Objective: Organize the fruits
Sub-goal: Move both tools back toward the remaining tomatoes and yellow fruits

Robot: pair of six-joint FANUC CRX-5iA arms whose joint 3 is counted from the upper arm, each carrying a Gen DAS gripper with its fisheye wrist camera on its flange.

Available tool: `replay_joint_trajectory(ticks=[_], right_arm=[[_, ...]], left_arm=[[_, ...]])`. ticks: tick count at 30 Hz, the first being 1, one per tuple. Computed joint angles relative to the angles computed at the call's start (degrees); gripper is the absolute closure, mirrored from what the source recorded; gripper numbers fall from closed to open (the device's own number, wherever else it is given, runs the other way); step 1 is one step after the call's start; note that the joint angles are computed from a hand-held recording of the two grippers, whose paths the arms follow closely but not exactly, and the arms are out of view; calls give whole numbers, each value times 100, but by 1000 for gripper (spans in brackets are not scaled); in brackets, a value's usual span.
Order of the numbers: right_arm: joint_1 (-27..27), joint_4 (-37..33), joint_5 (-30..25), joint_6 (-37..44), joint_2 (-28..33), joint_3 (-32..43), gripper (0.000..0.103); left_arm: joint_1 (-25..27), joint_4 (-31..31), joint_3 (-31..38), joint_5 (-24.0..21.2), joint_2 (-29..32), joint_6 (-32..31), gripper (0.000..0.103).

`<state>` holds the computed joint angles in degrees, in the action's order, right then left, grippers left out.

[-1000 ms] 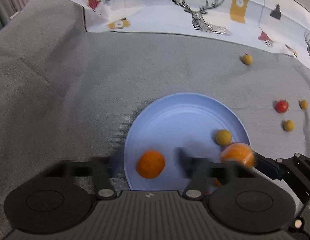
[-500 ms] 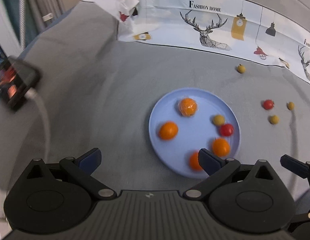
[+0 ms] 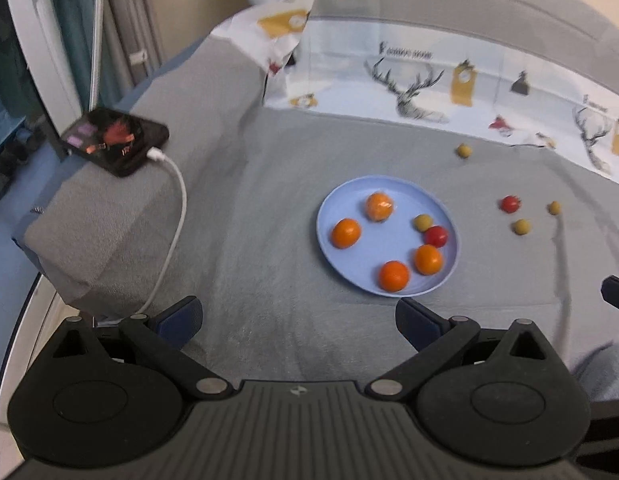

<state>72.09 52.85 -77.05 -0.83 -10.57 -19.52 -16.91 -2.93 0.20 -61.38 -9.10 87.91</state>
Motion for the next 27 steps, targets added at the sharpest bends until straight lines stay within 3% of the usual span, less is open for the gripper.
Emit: replay_joint_trajectory(ticks=[12, 27], right_arm=[[736, 586, -817, -445, -80, -102, 1], [1017, 972, -1088, -416, -23, -93, 1]], left_arm=[[-86, 68, -463, 370, -784, -176, 0], [39, 228, -685, 538, -1152, -326, 0]])
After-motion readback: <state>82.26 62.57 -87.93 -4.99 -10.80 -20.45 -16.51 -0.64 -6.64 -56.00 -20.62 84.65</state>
